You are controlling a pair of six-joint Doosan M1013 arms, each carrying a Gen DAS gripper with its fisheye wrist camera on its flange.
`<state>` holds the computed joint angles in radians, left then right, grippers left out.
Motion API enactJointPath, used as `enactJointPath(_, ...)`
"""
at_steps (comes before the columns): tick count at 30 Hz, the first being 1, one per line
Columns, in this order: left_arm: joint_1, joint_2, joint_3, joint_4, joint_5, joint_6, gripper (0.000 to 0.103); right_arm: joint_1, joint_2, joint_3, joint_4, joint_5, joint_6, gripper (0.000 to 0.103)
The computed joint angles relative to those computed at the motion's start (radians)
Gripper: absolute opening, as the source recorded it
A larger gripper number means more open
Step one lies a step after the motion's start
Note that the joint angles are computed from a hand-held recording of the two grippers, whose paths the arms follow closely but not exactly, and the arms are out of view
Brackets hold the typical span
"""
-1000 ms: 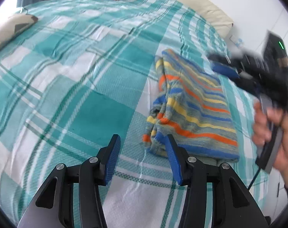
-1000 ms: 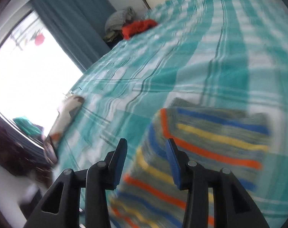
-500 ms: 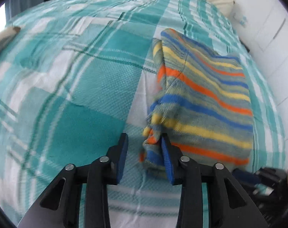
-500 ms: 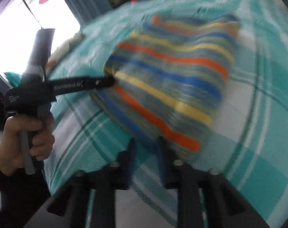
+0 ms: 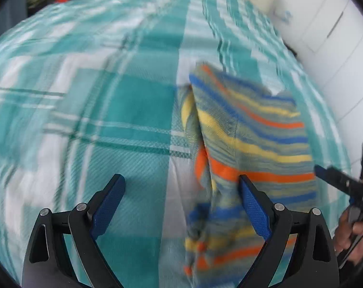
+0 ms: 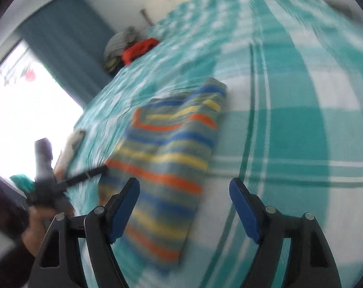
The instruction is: Fold small clothes
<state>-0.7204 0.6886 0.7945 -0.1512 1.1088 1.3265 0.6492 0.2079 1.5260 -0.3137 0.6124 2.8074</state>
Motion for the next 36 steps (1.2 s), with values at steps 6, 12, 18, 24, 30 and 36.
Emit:
enactJointPath(6, 0.006, 0.032, -0.035, -0.154, 0.01, 0.082, 0.018, -0.047, 0.091, -0.035, 0.25, -0.144, -0.178, 0.05)
enactJointPath(12, -0.03, -0.043, 0.033, -0.017, -0.105, 0.039, 0.014, 0.041, 0.155, -0.211, -0.112, 0.182, -0.066, 0.021)
enactJointPath(18, -0.034, -0.092, 0.021, -0.015, -0.182, 0.064, 0.014, 0.083, 0.116, -0.241, -0.303, 0.184, -0.027, 0.021)
enactJointPath(24, -0.053, -0.024, -0.034, 0.062, 0.085, -0.035, 0.053, 0.045, 0.081, -0.196, -0.101, 0.175, -0.097, 0.033)
enactJointPath(30, -0.092, -0.185, 0.242, 0.239, -0.02, -0.118, 0.076, 0.087, -0.008, -0.017, 0.016, 0.274, 0.046, 0.069)
enactJointPath(36, -0.211, -0.289, 0.324, 0.676, -0.073, -0.305, 0.103, 0.218, 0.002, -0.129, -0.215, 0.545, 0.12, 0.094)
